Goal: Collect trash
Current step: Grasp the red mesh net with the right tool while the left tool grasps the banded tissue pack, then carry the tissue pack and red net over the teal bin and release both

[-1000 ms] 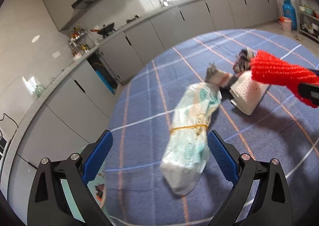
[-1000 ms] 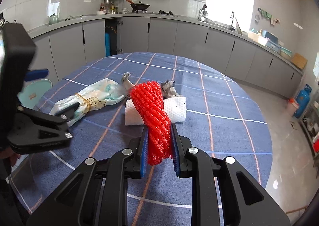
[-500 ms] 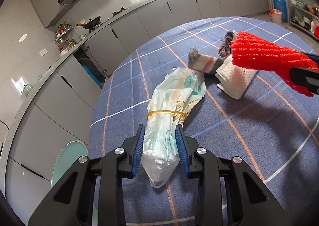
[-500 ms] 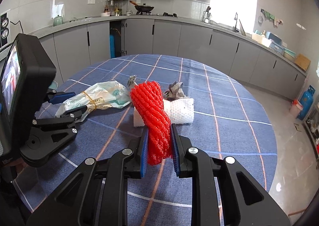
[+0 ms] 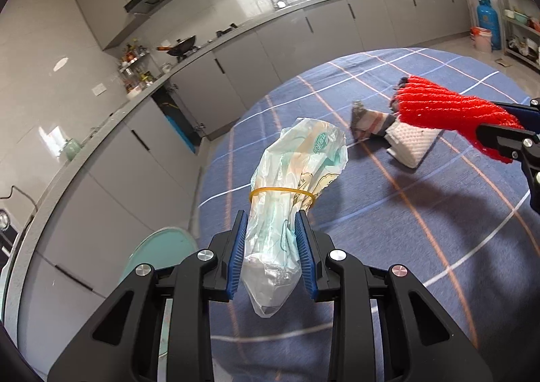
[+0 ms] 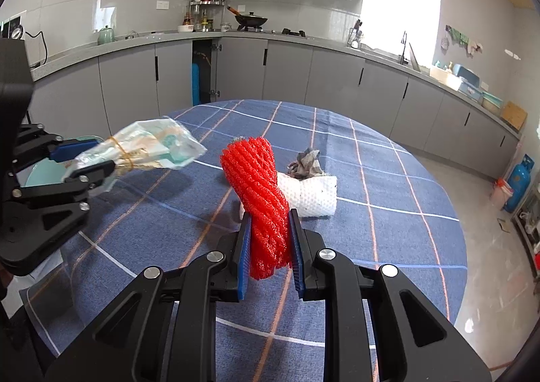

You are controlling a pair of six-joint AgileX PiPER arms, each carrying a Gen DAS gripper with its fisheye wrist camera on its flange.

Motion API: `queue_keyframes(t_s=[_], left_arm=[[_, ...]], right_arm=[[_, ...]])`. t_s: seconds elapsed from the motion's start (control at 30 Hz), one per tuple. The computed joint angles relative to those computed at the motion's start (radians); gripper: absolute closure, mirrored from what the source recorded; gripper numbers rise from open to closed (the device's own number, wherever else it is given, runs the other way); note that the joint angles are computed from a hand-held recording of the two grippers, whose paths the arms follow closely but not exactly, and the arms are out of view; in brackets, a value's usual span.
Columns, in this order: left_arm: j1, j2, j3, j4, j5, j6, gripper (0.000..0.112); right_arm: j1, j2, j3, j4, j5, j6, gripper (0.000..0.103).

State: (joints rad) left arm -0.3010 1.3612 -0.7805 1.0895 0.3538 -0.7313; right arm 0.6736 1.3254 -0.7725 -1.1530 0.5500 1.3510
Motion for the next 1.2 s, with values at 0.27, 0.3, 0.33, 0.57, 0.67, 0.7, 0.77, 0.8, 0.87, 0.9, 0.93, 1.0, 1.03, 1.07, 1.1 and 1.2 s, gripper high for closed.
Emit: queue_keyframes(t_s=[0.27,0.3,0.33,0.57,0.67,0.7,0.77,0.8,0.87,0.9,0.93,1.0,1.03,1.07,1.1,1.2], left_arm=[[0.060,-0.067,0.036,-0.011,0.007,0.008,0.083],[0.064,-0.071,0.037,-0.011,0.007,0.006,0.083],[0.070,-0.078,0.040,-0.015,0.006,0.009,0.083],[0.114,-0.131,0.059,-0.049,0.000,0.052,0.083],[0.132,-0.143,0.058,-0.057,0.004,0.064,0.083],[0.142,-0.148,0.058,-0.065,0.002,0.072,0.083],[0.162,-0.155,0.058,-0.078,-0.004,0.089,0.083],[0.174,-0.157,0.057,-0.077,-0.004,0.092,0.083],[0.198,-0.160,0.052,-0.099,-0.008,0.118,0.083],[0.210,-0.161,0.050,-0.105,-0.011,0.127,0.083],[0.222,-0.161,0.048,-0.104,-0.013,0.129,0.083],[0.245,-0.159,0.044,-0.101,-0.017,0.131,0.083],[0.261,-0.158,0.041,-0.120,-0.023,0.152,0.083],[0.275,-0.157,0.037,-0.131,-0.028,0.166,0.083],[0.288,-0.157,0.036,-0.141,-0.033,0.178,0.083],[0.314,-0.156,0.032,-0.146,-0.040,0.187,0.083]], right_arm=[[0.040,0.005,-0.007,-0.003,0.021,-0.001,0.082],[0.047,0.007,-0.009,-0.002,0.023,-0.001,0.082],[0.052,0.011,-0.010,-0.008,0.024,0.007,0.082],[0.090,0.034,-0.038,-0.004,0.024,-0.006,0.082],[0.107,0.046,-0.051,-0.010,0.025,-0.006,0.082],[0.114,0.051,-0.057,-0.011,0.026,-0.008,0.082],[0.123,0.056,-0.065,-0.013,0.026,-0.009,0.082],[0.127,0.059,-0.071,-0.014,0.026,-0.012,0.082],[0.137,0.075,-0.095,-0.010,0.029,-0.023,0.082],[0.139,0.083,-0.107,-0.006,0.027,-0.031,0.082],[0.138,0.084,-0.112,-0.002,0.025,-0.041,0.082],[0.145,0.098,-0.131,0.001,0.023,-0.051,0.082],[0.147,0.106,-0.141,0.004,0.023,-0.057,0.082],[0.145,0.113,-0.150,0.007,0.018,-0.065,0.082],[0.147,0.118,-0.157,0.010,0.017,-0.070,0.082],[0.151,0.141,-0.194,0.024,0.010,-0.099,0.082]])
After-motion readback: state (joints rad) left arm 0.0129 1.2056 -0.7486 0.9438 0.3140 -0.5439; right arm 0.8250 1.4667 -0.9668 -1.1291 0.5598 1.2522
